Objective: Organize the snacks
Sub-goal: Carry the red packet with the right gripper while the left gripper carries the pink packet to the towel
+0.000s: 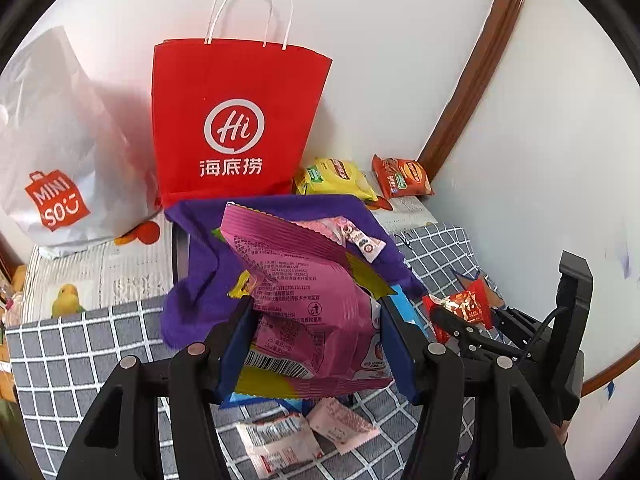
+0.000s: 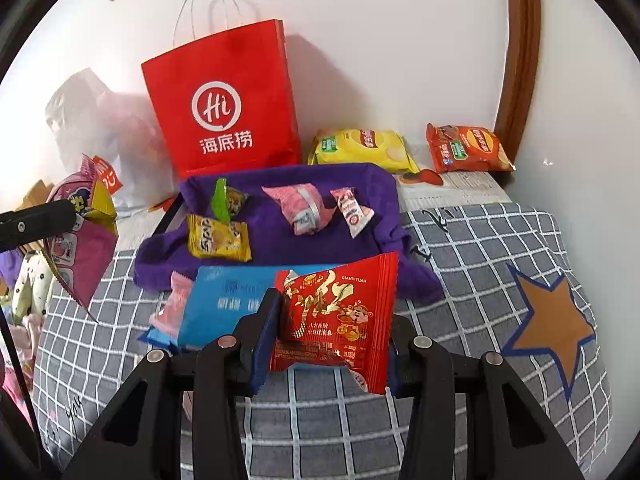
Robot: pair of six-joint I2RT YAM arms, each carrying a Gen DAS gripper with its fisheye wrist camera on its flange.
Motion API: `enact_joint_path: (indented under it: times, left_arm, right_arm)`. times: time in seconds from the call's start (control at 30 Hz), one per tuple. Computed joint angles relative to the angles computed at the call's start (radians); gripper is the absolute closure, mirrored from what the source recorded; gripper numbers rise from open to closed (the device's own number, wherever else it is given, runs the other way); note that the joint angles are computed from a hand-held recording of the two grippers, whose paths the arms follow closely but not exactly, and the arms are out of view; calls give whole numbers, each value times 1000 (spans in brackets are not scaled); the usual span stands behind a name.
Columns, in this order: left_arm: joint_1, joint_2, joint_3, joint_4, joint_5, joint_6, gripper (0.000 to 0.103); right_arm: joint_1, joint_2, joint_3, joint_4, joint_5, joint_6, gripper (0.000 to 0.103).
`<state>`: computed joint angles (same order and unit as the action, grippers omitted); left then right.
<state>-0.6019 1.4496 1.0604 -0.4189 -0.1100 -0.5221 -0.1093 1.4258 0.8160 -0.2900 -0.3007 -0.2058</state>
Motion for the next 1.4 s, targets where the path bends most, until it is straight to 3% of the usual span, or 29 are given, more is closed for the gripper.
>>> enact_joint_path:
  times: [0.6, 0.8, 0.9, 1.1, 1.4]
  left_arm:
    - [115, 227, 226, 22, 98, 93, 45]
    - [172, 327, 349, -55, 138, 117, 45]
    - [189, 342, 402, -134, 116, 135, 45]
    - [172, 331, 460, -194, 52, 163, 45]
    - [136, 325, 444, -157, 50, 156, 45]
  right_arm:
    - [58, 251, 324, -33, 18, 63, 59]
    - [88, 350, 429, -16, 50, 86, 59]
    - [97, 400, 478, -16, 52, 100, 59]
    - [111, 466, 540, -26, 65, 104, 59]
    - [101, 450, 545, -49, 58, 83, 59]
